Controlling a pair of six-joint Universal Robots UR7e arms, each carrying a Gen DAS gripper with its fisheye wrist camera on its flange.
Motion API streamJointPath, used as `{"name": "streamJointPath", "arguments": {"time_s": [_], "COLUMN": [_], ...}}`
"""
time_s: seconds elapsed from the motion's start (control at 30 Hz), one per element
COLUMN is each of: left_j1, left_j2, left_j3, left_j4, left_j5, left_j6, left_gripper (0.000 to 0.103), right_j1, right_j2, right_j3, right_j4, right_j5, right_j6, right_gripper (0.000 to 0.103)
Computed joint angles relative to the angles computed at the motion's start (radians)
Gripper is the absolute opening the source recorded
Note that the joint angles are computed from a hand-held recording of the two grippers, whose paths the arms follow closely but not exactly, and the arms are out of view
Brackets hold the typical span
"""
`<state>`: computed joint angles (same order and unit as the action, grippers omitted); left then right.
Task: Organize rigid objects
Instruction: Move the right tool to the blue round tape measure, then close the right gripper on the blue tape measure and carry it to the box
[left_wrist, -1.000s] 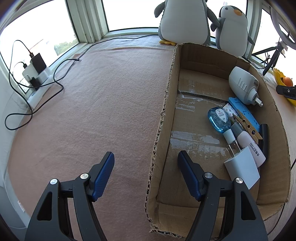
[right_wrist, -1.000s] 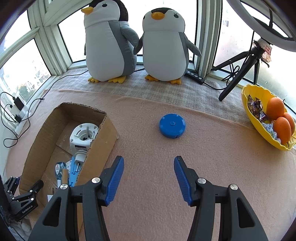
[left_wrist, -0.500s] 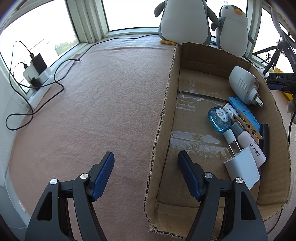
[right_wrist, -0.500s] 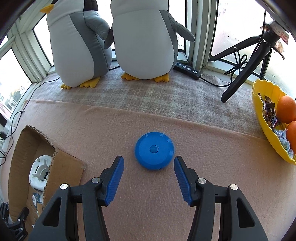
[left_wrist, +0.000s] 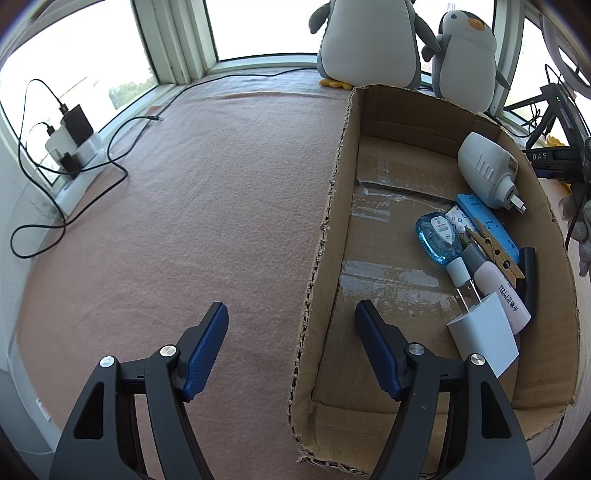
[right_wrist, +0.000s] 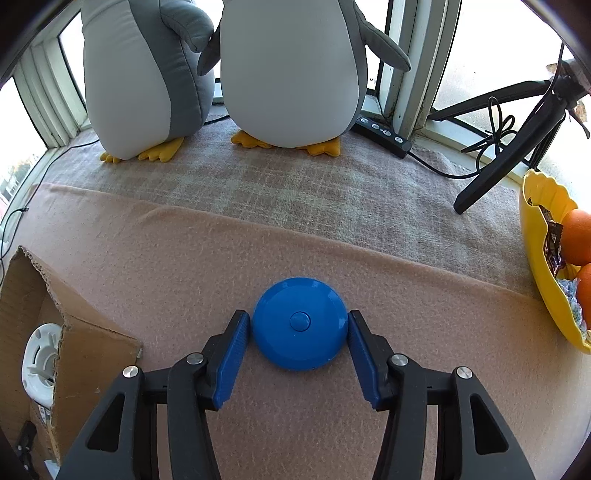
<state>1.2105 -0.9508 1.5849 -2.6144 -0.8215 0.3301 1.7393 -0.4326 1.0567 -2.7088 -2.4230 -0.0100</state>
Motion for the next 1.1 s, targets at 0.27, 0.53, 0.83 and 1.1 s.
{"name": "streamJointPath", "arguments": {"time_s": [0.27, 0.53, 0.83, 1.1], "left_j1": [0.0, 0.003, 0.004, 0.003], "left_j2": [0.0, 0.0, 0.001, 0.002], "left_j3": [0.001, -0.004, -0.012, -0.014], "left_j4": [0.003, 0.014, 0.027, 0.032], "left_j5": [-0.003, -0.012, -0.017, -0.017], "left_j6": [-0.007, -0.016, -0.023, -0.023], "left_gripper": [0.072, 0.072, 0.072, 0.072], "right_j1": [0.011, 0.056, 0.125, 0.177], "right_j2": [-0.029, -0.079, -0.126, -0.106], "right_j3": [0.062, 0.165, 0.263, 0.261], "right_j4": [-0.03, -0.107, -0.149, -0.132], "right_j5": [0.02, 0.032, 0.111, 0.18], "right_j6": [0.005, -0.008, -0.026, -0.062], "right_gripper": [0.046, 0.046, 0.046, 0.046]}}
